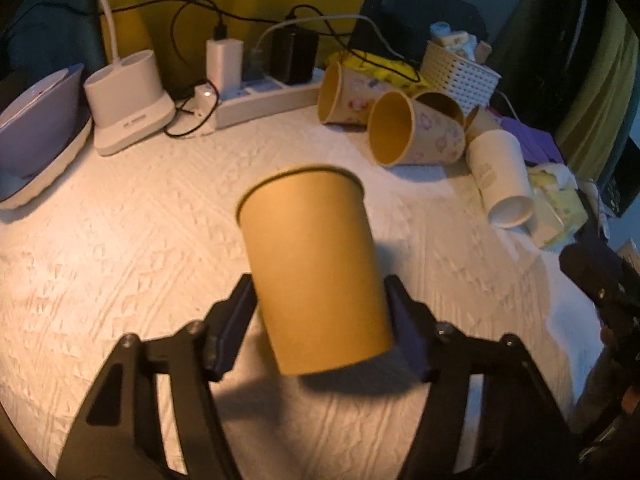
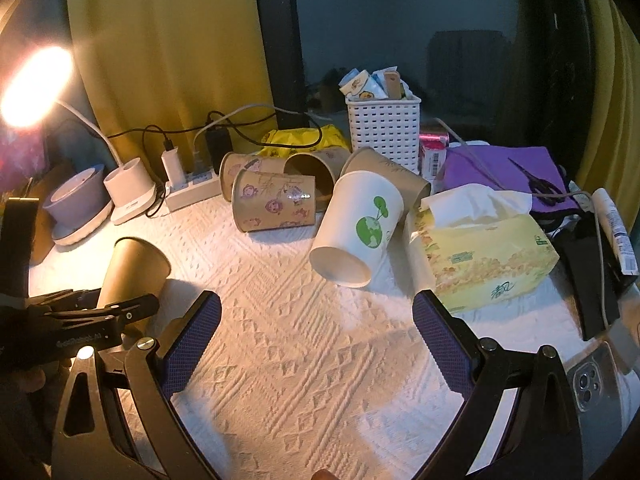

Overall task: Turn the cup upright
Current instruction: 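Lift the tan cup with the left gripper toward the right gripper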

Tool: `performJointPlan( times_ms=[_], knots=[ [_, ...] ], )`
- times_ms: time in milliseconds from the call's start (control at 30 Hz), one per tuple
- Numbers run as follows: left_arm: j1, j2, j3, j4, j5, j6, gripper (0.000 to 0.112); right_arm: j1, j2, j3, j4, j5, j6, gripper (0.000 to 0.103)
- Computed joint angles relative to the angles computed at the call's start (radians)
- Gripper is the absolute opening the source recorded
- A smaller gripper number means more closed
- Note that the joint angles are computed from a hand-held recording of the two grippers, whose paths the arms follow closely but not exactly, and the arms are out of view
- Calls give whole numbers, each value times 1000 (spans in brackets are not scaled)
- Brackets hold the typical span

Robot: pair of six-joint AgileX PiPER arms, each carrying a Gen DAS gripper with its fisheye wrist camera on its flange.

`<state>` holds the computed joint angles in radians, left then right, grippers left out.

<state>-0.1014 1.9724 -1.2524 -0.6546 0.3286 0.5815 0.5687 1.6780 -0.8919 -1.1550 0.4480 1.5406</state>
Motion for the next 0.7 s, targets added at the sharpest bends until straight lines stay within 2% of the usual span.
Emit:
performJointPlan(
  times_ms=[267,433,567,700],
  knots=[
    [19,-67,99,-215,7,268,61,54,-21,-7,35,40,-17,98],
    [21,-163,227,-447,-16,576,61,96,-53,-6,87,58,-41,98],
    [23,-240,343,-690,-25,878,61,128,-90,7,144,48,-57,98],
    [36,-314,447,-881,9,1120,61,153,-133,28,232,14,-85,98]
  ],
)
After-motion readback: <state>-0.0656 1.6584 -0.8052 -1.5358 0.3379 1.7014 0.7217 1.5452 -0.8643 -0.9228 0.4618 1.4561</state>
